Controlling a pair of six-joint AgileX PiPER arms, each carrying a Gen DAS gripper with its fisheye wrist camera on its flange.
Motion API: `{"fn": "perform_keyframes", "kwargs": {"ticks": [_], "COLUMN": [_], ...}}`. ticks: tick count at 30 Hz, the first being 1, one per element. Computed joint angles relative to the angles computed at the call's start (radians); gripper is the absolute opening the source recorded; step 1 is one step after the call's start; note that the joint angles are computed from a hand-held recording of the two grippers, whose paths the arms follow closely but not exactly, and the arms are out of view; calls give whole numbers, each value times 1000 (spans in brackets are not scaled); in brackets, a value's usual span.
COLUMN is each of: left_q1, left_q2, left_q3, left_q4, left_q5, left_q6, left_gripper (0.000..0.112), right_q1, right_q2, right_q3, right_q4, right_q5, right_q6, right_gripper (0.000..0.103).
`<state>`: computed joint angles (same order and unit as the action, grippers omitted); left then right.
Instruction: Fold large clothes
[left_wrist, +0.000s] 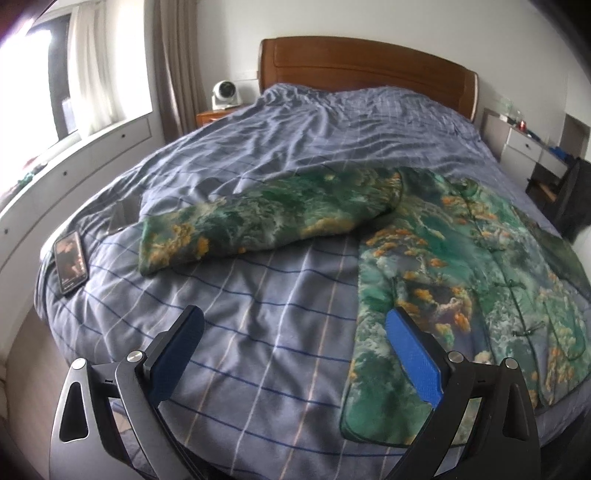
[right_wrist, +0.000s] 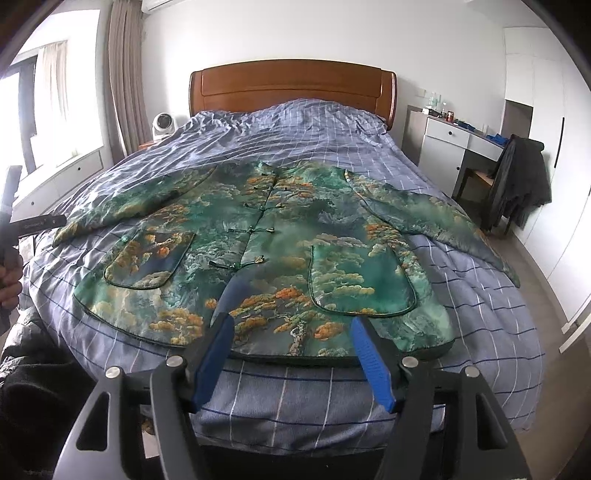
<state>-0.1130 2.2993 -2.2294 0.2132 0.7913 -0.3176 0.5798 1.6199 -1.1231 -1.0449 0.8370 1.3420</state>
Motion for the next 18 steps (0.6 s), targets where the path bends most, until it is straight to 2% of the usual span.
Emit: {"fn": "perform_keyframes", "kwargs": {"ticks": [6, 9, 13, 18], "left_q1": [23, 10, -11, -21], "left_q2": [-34, -52, -56, -53], "left_q3": [75, 113, 115, 88], "left_q4": [-15, 39, 68, 18], "left_q5": [-55, -90, -91, -68], "left_q6": [-60, -97, -86, -27], "left_gripper": [99, 99, 99, 99], "right_q1": [12, 20, 23, 23], "right_q2": [30, 44, 49, 51], "right_q3": [-31, -47, -52, -52], "right_q4": [9, 9, 11, 11], "right_q5": [10, 23, 26, 26], "right_q6": [-41, -56, -61, -57], "right_gripper": [67, 67, 67, 67]}}
